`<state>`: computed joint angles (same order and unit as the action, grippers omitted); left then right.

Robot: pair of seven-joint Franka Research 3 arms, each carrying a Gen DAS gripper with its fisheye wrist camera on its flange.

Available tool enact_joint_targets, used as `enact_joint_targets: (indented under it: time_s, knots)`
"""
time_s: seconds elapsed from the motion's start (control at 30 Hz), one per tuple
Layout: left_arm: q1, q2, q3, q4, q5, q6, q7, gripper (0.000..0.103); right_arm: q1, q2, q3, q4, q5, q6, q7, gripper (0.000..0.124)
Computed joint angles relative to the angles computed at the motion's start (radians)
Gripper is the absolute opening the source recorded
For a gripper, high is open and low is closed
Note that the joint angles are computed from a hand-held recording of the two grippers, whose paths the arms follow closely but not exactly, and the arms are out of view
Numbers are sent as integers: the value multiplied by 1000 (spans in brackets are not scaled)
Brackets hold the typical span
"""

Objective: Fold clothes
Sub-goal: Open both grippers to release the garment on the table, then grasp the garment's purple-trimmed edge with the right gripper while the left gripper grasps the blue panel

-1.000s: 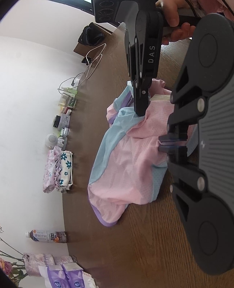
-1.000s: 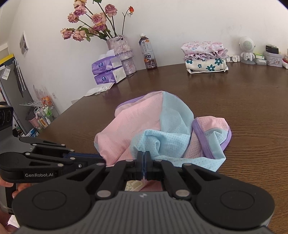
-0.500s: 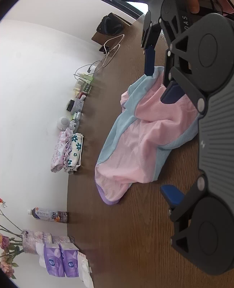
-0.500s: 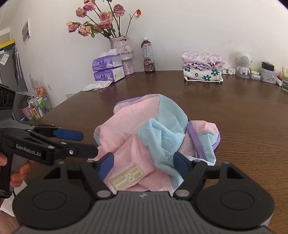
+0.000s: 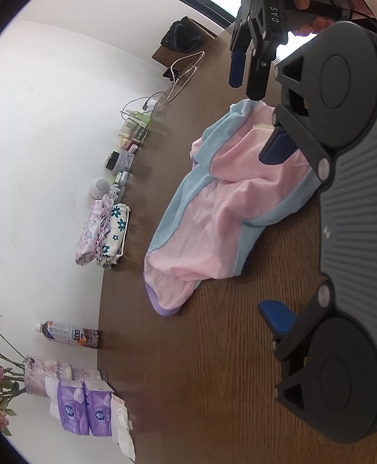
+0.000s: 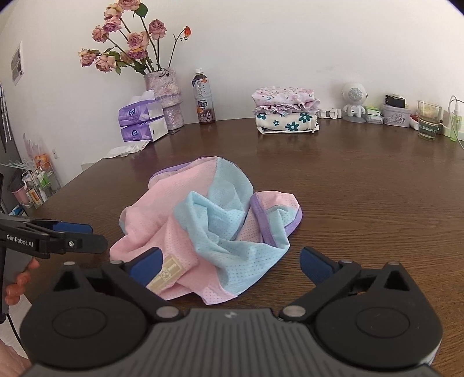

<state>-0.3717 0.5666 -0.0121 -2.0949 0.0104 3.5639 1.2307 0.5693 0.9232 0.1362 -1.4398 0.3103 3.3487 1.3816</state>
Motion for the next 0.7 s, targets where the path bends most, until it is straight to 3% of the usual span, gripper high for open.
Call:
enact_joint_targets:
  time_s: [0.2,0.4,0.57,0.6,0.7]
  knots:
    - [-24,-9,25,27,-4,-64,10,100,7,20,-13,54,-2,-64,14,103]
    - [-109,-21,116,72,-32,-138,40,100,2,39,-18,111,-28,-114,6,103]
    - [-137,-10,159,158,46,-233,63,100,-43,45,23,162,-43,-179,-12,103]
    - [-122,-6,146,180,74,-255,65,100,-47,48,20,179,-43,-196,-12,103]
    - [7,19,10,262,159,-332,87,100,-53,62,4,239,-50,-262,-10,102]
